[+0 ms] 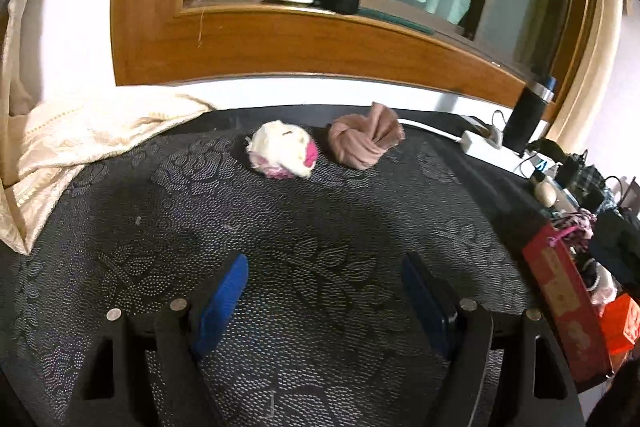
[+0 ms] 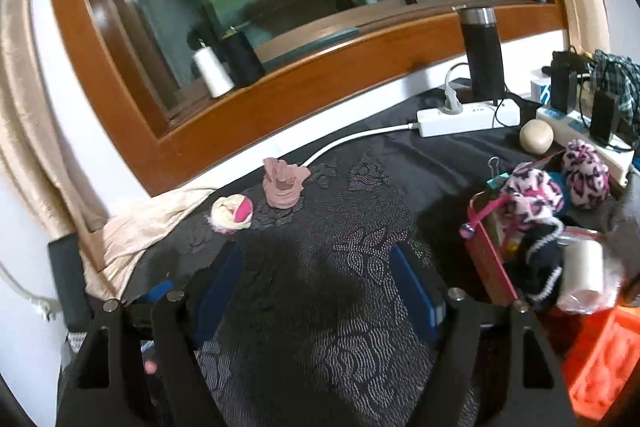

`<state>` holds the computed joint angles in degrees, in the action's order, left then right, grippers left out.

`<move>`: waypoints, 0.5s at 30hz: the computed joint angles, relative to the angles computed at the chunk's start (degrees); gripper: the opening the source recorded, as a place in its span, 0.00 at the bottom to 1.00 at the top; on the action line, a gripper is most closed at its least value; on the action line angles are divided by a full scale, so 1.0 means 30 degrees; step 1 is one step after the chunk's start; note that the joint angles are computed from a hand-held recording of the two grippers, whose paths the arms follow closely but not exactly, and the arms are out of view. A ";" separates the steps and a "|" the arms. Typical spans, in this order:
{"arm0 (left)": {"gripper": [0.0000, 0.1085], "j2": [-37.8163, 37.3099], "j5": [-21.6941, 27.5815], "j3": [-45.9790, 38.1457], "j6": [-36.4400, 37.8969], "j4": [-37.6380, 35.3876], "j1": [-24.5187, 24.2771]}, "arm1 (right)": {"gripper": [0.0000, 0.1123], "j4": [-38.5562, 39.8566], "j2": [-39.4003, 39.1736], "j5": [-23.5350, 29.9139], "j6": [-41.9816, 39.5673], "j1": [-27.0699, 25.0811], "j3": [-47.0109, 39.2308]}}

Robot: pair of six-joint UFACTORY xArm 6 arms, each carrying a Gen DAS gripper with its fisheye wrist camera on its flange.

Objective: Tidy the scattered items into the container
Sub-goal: 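Move both grippers back toward the cream ball and pink knot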

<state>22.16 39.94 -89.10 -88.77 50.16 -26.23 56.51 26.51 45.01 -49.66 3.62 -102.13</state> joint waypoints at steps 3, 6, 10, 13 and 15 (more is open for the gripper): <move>0.74 0.0054 0.0134 -0.0002 0.0067 -0.0210 0.0098 | 0.70 -0.0945 0.1027 -0.0251 0.1381 0.0435 -0.1264; 0.74 0.0128 0.0582 -0.0101 0.0155 -0.0180 0.0085 | 0.70 -0.1793 0.1925 -0.0331 0.2538 0.0778 -0.2431; 0.74 0.0363 0.1269 -0.0381 0.0243 -0.0110 0.0019 | 0.70 -0.2475 0.2999 -0.0589 0.3548 0.1095 -0.3583; 0.74 0.0592 0.1540 -0.0598 0.0534 -0.0323 0.0025 | 0.70 -0.3005 0.3653 -0.0868 0.4097 0.1204 -0.3959; 0.74 0.0738 0.1785 -0.0755 0.0707 -0.0449 -0.0001 | 0.70 -0.3535 0.4086 -0.0971 0.4631 0.1206 -0.4206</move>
<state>24.38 45.30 -91.36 -86.65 48.81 -26.23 45.91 38.77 42.09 -35.77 7.24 -114.75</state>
